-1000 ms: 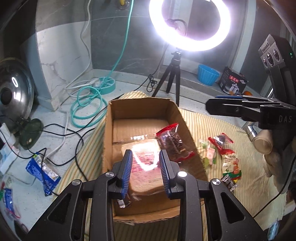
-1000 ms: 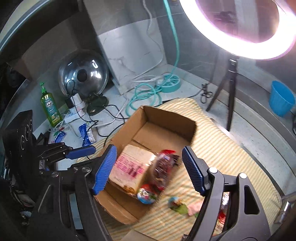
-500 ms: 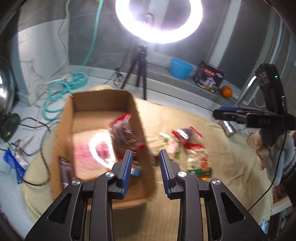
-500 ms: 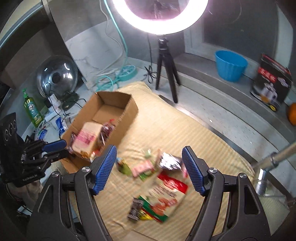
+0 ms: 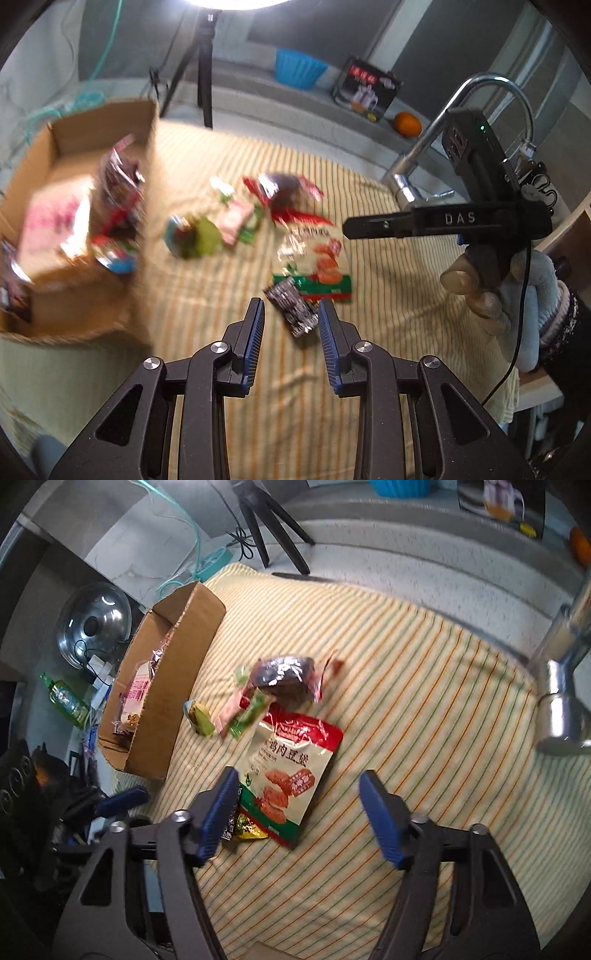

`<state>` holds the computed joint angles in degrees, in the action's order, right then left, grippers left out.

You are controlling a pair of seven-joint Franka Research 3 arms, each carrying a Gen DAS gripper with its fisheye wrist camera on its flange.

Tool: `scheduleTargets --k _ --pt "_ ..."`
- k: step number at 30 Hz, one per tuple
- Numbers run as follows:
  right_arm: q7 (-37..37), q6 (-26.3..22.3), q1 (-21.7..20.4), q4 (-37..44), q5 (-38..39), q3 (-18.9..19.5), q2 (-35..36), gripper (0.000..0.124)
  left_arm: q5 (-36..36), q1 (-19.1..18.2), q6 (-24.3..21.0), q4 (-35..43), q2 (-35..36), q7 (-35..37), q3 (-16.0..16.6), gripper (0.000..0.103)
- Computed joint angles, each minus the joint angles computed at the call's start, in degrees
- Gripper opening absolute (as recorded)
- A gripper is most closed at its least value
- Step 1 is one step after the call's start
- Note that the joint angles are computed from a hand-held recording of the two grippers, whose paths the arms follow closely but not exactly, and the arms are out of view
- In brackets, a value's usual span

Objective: Organize snacks
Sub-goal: 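Grasp the small black packet with the left gripper while the right grasps the red-white snack bag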

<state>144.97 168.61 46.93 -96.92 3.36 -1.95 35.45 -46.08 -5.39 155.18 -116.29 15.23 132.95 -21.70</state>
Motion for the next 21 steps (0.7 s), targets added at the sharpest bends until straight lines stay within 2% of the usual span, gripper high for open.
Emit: scheduleTargets --k 3,5,11,14,18,20,21 --pt "-2.2 3.1 -2.6 -0.2 2.6 3.2 1.2 0.061 1.8 -0.8 -1.1 1.5 2.3 -3.5 0.2 0.028" --pt "-3.8 4.5 -3.4 0.2 4.2 4.6 2.0 0.061 3.8 -1.5 -0.1 1.8 3.3 -6.0 0.3 0.029" --pt "-8.4 6.1 -5.4 4.0 9.1 7.8 5.7 0.057 10.1 -1.7 1.4 3.0 5.7 -11.9 -0.7 0.030" --pt "-9.3 6.9 -5.1 4.5 11.0 7.7 6.5 0.057 13.5 -1.5 1.8 3.2 6.5 -14.8 -1.0 0.030" --pt "-10.3 8.6 -4.9 4.3 13.3 7.8 6.7 0.056 13.0 0.8 2.3 3.3 7.1 -14.6 -3.1 0.030" --pt "-9.1 7.6 -2.6 4.6 13.3 4.9 6.7 0.047 12.8 1.4 2.8 3.3 7.3 -14.5 -3.8 0.030" --pt "-8.7 7.2 -1.8 4.6 13.0 3.9 6.5 0.034 12.7 1.8 2.9 3.3 7.4 -14.4 -4.2 0.029"
